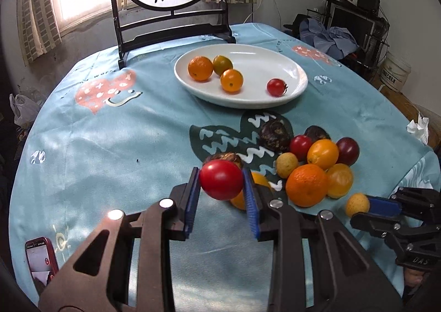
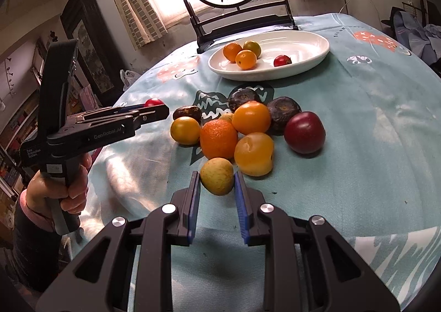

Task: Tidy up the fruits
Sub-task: 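Close the right tool on the small yellow fruit while the left tool grasps the red tomato, then place the yellow fruit and red tomato on the plate while both tools open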

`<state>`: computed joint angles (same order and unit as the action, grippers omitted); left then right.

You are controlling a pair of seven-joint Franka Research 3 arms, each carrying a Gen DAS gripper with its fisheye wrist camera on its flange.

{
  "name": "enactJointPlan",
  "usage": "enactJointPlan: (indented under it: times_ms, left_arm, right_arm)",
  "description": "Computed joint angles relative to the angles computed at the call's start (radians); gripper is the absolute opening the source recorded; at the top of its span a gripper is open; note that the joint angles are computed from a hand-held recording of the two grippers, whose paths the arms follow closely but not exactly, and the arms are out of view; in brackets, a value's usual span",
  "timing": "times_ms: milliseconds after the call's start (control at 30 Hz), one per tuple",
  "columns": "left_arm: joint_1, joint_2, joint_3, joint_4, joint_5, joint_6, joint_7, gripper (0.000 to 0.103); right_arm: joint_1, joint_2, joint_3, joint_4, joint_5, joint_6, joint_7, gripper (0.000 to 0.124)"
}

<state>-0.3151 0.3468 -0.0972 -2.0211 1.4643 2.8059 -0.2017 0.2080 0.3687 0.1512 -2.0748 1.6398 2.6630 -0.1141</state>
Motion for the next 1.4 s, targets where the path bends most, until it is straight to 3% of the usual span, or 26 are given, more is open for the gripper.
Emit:
enactJointPlan:
  times_ms: [233,400,500,667,833,933,1067,1100,1200,1233,1333,1400]
  left_arm:
    - [-0.029,0.020,-0.008,0.081,-0.031,-0.069,0.045,0.031]
    - [-0.038,0.071,0.013,0.175,-0.055,-0.053,0.056,0.031]
    - [-0.024,0.119,0.033,0.240,-0.088,0.007,0.049,0.031]
    - [0.001,0.242,0.036,0.386,-0.287,0.027,0.225,0.031]
    - [0.015,0.353,0.029,0.531,-0.463,-0.015,0.412,0.031]
    - [0.022,0.402,0.025,0.595,-0.559,-0.044,0.504,0.031]
    - [0.012,0.449,0.041,0.659,-0.656,-0.076,0.580,0.031]
    - [0.003,0.452,0.052,0.666,-0.674,-0.086,0.585,0.033]
    - [-0.074,0.429,0.143,0.644,-0.658,-0.093,0.523,0.074]
    - [-0.107,0.417,0.179,0.633,-0.630,-0.100,0.487,0.075]
    - [-0.135,0.369,0.196,0.575,-0.581,-0.090,0.453,0.077]
    - [-0.153,0.329,0.205,0.521,-0.541,-0.083,0.406,0.083]
  right_arm:
    - [-0.036,-0.043,-0.009,0.011,-0.021,-0.092,0.047,0.025]
    - [-0.029,0.005,-0.018,0.143,0.010,-0.025,0.042,0.025]
    - [-0.021,0.087,-0.011,0.268,-0.001,0.049,0.055,0.025]
    - [0.001,0.268,-0.015,0.499,-0.235,0.112,0.289,0.025]
    - [0.036,0.426,-0.045,0.703,-0.462,0.107,0.515,0.025]
    - [0.043,0.509,-0.060,0.817,-0.571,0.061,0.645,0.025]
    - [0.029,0.567,-0.037,0.894,-0.652,0.059,0.710,0.027]
    - [0.026,0.568,-0.028,0.892,-0.666,0.072,0.715,0.029]
    - [-0.002,0.546,0.013,0.857,-0.695,0.097,0.701,0.035]
    - [-0.021,0.532,0.038,0.835,-0.691,0.111,0.684,0.044]
    - [-0.105,0.487,0.147,0.754,-0.646,0.157,0.594,0.046]
    - [-0.162,0.460,0.211,0.697,-0.614,0.177,0.537,0.046]
